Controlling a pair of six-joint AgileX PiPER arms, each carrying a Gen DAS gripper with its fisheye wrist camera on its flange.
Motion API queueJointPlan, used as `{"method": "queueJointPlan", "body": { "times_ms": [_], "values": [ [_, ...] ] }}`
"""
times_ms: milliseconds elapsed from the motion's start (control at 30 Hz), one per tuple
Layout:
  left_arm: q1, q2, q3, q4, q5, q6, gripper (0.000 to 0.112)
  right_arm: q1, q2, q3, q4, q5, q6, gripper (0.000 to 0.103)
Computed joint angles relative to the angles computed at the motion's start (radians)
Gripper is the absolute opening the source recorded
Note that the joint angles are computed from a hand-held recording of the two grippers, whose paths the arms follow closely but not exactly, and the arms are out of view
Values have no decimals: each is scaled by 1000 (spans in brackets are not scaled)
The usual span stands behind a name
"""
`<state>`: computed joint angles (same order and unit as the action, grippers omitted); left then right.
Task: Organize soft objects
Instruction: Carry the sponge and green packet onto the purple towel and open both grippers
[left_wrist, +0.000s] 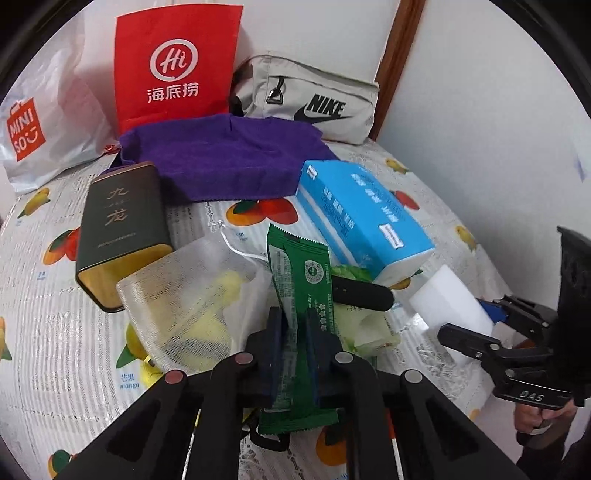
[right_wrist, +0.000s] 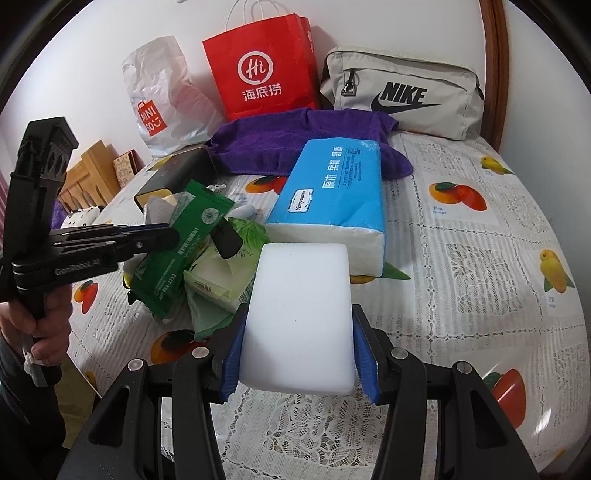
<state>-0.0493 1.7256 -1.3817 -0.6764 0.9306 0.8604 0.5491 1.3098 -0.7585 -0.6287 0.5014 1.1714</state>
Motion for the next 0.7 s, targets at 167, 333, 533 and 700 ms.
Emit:
{"method": "queueJointPlan", "body": {
  "times_ms": [167, 333, 533, 700],
  "values": [
    [52, -7, -36, -57, 81, 21, 12, 4, -9, -16, -7, 26, -2, 51],
    [95, 10, -89, -105, 170, 19, 12, 7, -12, -47, -5, 60, -21, 51],
    [141, 78, -189, -138, 265, -27, 12, 10, -6, -96, 6, 108, -55, 51],
    [136, 124, -231, -103, 252, -76, 12, 12, 19, -136, 24, 129, -89, 51]
  ]
}}
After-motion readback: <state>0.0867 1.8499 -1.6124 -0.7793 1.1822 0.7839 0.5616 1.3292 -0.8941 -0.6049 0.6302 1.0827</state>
